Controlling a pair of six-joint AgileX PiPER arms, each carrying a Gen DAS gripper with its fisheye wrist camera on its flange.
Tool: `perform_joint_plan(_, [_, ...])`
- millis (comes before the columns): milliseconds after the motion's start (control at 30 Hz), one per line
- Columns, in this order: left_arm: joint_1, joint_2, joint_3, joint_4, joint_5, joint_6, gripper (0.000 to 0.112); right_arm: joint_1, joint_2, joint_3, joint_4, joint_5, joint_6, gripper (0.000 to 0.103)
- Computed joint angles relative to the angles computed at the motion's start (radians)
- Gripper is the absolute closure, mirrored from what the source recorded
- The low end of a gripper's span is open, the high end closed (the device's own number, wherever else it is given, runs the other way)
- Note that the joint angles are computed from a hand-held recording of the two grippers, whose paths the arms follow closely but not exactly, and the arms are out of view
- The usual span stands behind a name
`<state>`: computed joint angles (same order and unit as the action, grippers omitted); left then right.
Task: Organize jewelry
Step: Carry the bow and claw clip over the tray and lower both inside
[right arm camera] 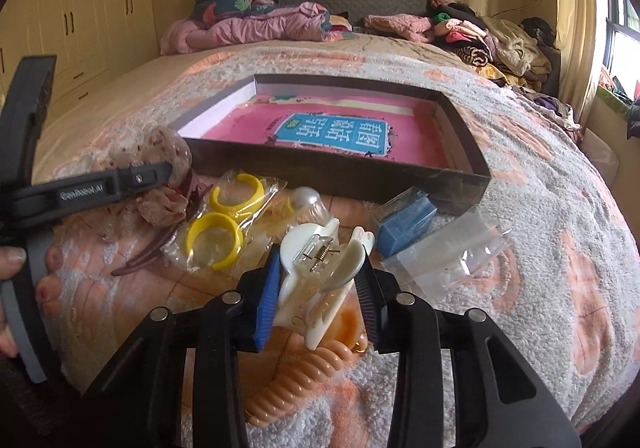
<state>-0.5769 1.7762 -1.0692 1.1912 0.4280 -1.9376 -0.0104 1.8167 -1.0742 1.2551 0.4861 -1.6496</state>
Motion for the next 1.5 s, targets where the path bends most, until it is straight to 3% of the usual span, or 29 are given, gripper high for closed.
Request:
perform_joint_plan(300, [-0.053, -0.114, 0.075, 0.073, 0.071, -0.064, 0.097, -0.077, -0.051, 0.009, 0.041, 0.084, -0.034, 0.069])
perform_joint_plan(500, [-0.086, -0.172, 0.059, 0.031, 0.146, 0.008, 0.097, -0.129, -0.081, 0.001, 0.05, 0.122, -0.034, 0.069])
perform_joint_plan(667, [-0.086, -0.166, 0.005, 0.016, 0.164, 0.064, 0.097, -0.169, -0.081, -0.037, 0.044, 0.146, -0.022, 0.069])
perform_joint_plan(1000, [-0.003, -0.033, -0.215, -0.098, 0.104, 0.301, 0.097, -0.193, -0.012, -0.203, 0.003, 0.192, 0.017, 0.069])
perform_joint_plan(1167, [0.045, 0.065, -0.358, -0.228, 0.091, 0.482, 0.097, -0.163, 0.041, -0.295, -0.017, 0.18, 0.025, 0.069])
perform_joint_plan(1500, [0.114, 0.215, -0.544, -0.429, 0.096, 0.713, 0.097, -0.087, 0.214, -0.561, -0.184, 0.159, 0.217, 0.069])
